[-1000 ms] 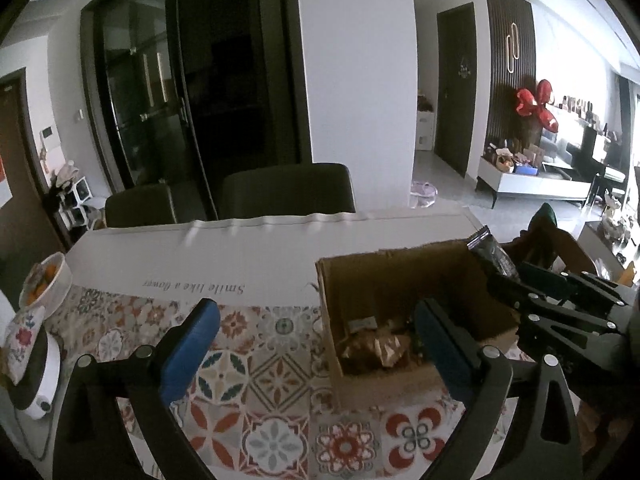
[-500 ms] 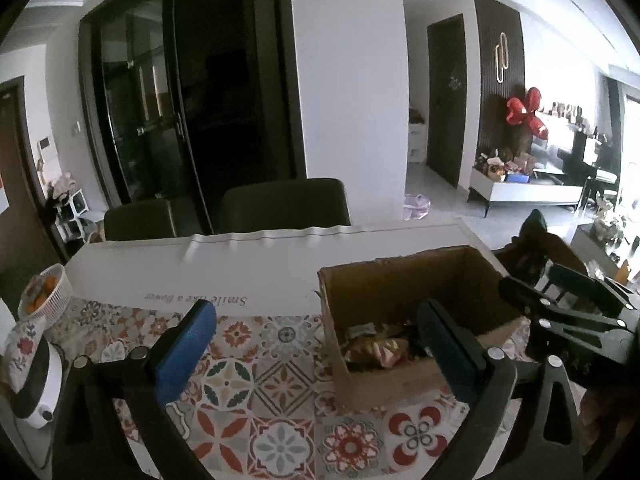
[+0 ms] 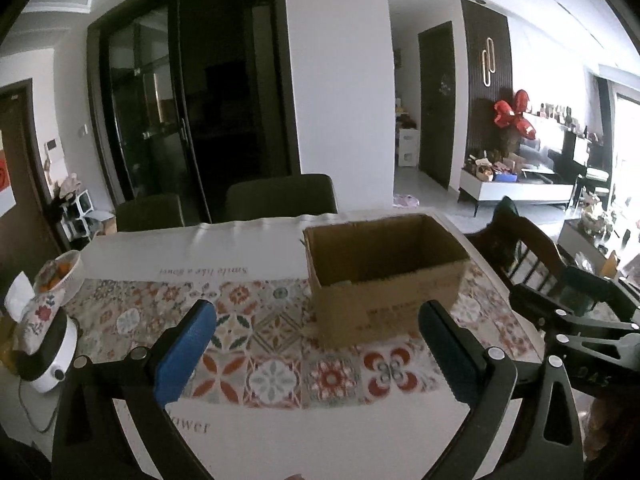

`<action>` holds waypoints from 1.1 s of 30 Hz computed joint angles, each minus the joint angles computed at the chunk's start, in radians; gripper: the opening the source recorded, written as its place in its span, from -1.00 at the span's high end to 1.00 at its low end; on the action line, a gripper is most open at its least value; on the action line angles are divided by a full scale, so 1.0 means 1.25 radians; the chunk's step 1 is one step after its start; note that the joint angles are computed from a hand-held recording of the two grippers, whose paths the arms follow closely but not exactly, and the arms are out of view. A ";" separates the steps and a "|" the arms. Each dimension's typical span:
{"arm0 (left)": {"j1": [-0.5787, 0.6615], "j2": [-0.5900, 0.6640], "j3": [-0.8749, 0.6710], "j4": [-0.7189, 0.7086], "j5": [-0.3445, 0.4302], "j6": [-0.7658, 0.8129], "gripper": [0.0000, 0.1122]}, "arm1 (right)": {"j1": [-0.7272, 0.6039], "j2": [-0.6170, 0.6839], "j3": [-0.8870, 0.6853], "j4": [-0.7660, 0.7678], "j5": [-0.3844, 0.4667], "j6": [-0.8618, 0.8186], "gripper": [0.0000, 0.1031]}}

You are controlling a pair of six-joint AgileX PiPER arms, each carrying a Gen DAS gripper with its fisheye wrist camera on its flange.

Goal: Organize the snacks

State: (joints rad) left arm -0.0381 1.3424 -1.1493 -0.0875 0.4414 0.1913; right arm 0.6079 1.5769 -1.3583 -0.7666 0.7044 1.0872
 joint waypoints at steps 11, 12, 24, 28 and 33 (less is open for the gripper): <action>-0.056 -0.236 0.180 0.094 0.082 -0.114 -0.83 | 0.181 -0.210 0.227 -0.058 0.152 0.143 -0.71; -0.060 -0.246 0.187 0.099 0.090 -0.120 -0.83 | 0.201 -0.226 0.244 -0.062 0.165 0.157 -0.71; -0.082 -0.382 0.256 0.117 0.168 -0.152 -0.83 | 0.359 -0.302 0.300 -0.100 0.291 0.244 -0.71; -0.093 -0.402 0.259 0.134 0.178 -0.170 -0.83 | 0.382 -0.311 0.305 -0.108 0.306 0.256 -0.71; -0.120 -0.414 0.263 0.181 0.184 -0.221 -0.83 | 0.397 -0.322 0.313 -0.107 0.313 0.264 -0.71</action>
State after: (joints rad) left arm -0.1877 0.8245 -0.8200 0.1386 0.6714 -0.0849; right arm 1.1041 1.1750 -0.9673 -0.9008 1.0957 1.4175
